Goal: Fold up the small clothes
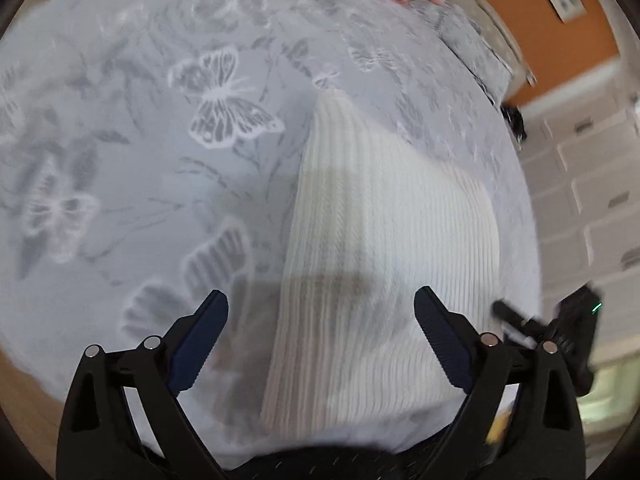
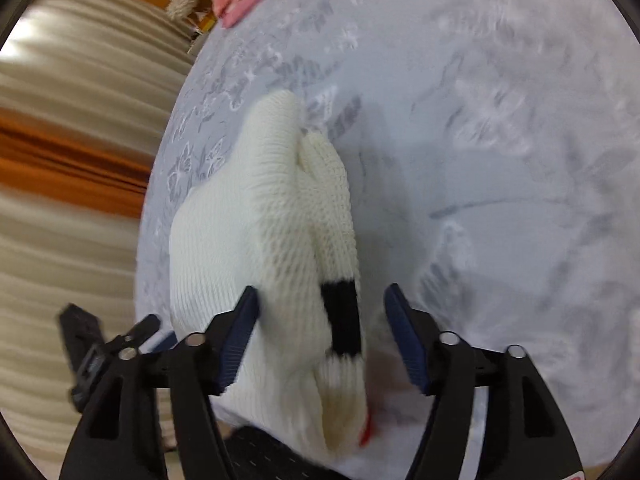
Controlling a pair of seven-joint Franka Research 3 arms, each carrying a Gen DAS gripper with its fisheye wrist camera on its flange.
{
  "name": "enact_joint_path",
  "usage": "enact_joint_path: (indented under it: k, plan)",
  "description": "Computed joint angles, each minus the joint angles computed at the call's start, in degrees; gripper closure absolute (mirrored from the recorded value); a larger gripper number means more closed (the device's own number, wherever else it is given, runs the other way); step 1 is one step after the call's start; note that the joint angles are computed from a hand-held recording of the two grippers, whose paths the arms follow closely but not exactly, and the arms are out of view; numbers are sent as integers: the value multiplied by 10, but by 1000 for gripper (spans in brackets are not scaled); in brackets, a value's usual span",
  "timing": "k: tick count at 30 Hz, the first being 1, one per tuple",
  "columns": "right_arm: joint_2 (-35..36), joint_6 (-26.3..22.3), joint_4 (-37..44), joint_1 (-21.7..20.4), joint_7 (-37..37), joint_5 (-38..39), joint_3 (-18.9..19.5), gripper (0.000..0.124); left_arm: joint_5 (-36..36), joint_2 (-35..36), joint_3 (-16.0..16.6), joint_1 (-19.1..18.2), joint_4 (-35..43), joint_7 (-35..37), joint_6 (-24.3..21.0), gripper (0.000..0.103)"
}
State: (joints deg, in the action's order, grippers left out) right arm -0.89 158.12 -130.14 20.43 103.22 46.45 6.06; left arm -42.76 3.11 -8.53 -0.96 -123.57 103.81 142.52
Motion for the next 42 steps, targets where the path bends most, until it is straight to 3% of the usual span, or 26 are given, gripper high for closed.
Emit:
enact_joint_path:
  k: [2, 3, 5, 6, 8, 11, 14, 16, 17, 18, 20, 22, 24, 26, 28, 31, 33, 35, 39, 42]
  plan:
    - [35, -27, 23, -2, -102, 147, -2, 55, -22, 51, -1, 8, 41, -7, -36, 12]
    - [52, -38, 34, -5, -129, 189, 3, 75, -42, 66, -6, 16, 52, 2, -51, 24]
    - [57, -16, 39, 1, -115, 170, 11, 88, -88, 85, -25, 35, 72, 39, -81, 53]
    - [46, 6, 34, 6, -99, 139, 14, 92, -73, 82, -24, 27, 76, 35, -72, 60]
    - [7, 59, 18, 18, -87, 97, 21, 94, -57, 63, -33, 21, 81, 68, -54, 62]
    - [-46, 103, -16, 13, 44, -110, 29, 94, -103, 41, -40, 14, 85, 147, -41, 62]
    - [-32, 78, -29, -7, 123, -210, 22, 88, -64, 68, -37, -6, 101, 124, -22, 59]
    - [7, 16, -17, -7, 115, -192, 4, 80, 6, 101, -32, -18, 112, 61, -17, 57]
    - [10, 11, -14, -10, 72, -123, 1, 72, 30, 109, -27, -24, 106, 32, -11, 50]
    - [-3, 28, -26, -4, 68, -90, -4, 71, 15, 101, -41, -11, 91, 35, 7, 49]
    - [-43, 61, -56, -32, 127, -144, 27, 72, -19, 67, -50, 1, 56, 49, 30, 48]
    - [-86, 97, -82, -40, 242, -292, 35, 90, 6, 43, -44, -6, 35, 38, 53, 48]
    - [-99, 80, -71, -53, 274, -363, 50, 113, 53, 18, -40, -20, 12, 22, 84, 48]
    - [-71, 41, -42, -22, 220, -338, 31, 116, 118, 7, -34, -35, -3, -11, 101, 48]
    - [-11, -30, 3, -21, 222, -391, 35, 123, 205, 3, -29, -49, -8, -66, 109, 48]
    - [-13, -47, 25, -10, 288, -444, 21, 123, 308, -15, -24, -61, -17, -128, 104, 45]
    - [-40, -37, 17, -8, 337, -492, 25, 114, 302, -50, -23, -66, -46, -121, 118, 26]
    - [-74, -59, 16, -16, 398, -592, 46, 111, 334, -92, -23, -72, -83, -149, 145, 16]
    - [-116, -104, 5, -28, 473, -706, 81, 83, 425, -131, -25, -83, -116, -214, 169, 14]
    - [-148, -110, -15, -30, 521, -727, 102, 74, 455, -160, -22, -95, -136, -241, 163, 13]
